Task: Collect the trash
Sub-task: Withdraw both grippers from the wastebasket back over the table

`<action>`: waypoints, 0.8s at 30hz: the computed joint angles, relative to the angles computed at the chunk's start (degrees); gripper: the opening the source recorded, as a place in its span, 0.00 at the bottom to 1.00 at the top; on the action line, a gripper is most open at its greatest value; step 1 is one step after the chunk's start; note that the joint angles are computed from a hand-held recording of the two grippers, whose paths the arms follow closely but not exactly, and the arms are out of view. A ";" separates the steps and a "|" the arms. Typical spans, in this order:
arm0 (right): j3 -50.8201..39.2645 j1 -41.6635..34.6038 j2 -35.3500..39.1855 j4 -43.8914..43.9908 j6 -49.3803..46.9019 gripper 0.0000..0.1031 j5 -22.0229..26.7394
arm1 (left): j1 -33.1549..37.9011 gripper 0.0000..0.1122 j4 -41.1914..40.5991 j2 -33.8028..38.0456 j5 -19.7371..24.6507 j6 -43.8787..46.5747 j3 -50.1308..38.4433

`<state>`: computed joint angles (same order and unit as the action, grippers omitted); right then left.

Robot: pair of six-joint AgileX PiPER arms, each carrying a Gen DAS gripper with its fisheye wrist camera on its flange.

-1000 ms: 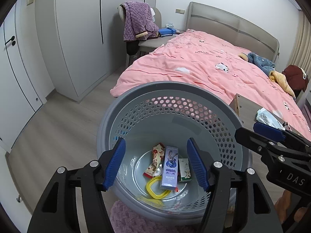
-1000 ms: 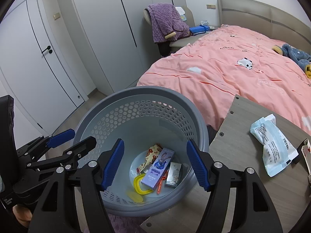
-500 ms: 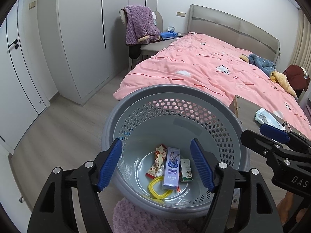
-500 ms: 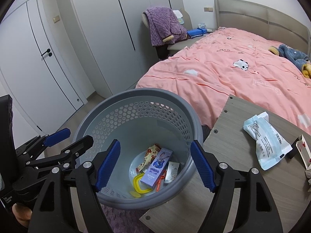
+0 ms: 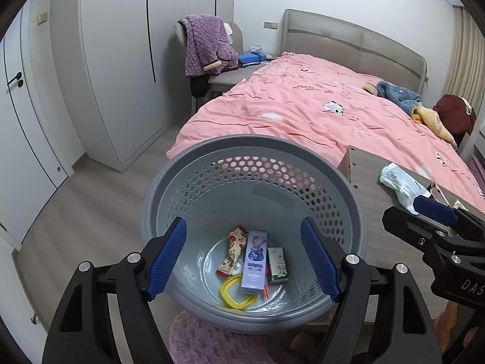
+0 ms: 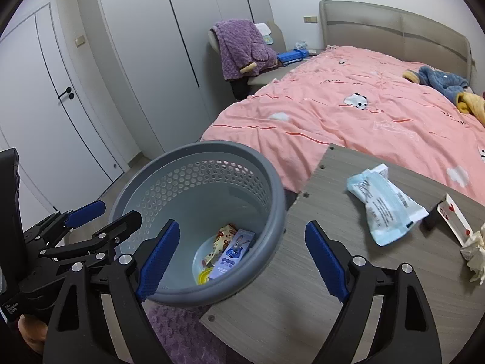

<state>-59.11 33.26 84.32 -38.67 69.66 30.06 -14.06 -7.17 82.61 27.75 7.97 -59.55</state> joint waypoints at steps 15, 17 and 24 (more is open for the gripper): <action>14.13 1.02 -16.32 -7.07 11.17 0.84 8.07 | -12.19 0.70 5.34 -1.50 0.12 -8.75 0.59; 16.24 0.74 -19.03 -7.00 11.86 0.84 9.44 | -14.13 0.70 5.30 -1.51 -0.10 -9.31 0.70; 23.95 -2.76 -29.46 -4.71 11.33 0.84 13.64 | -20.09 0.70 7.73 -0.13 0.13 -13.32 -0.82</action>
<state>-35.17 30.50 54.86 -43.37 80.98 43.70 -34.15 0.56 82.48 27.87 -5.35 -60.38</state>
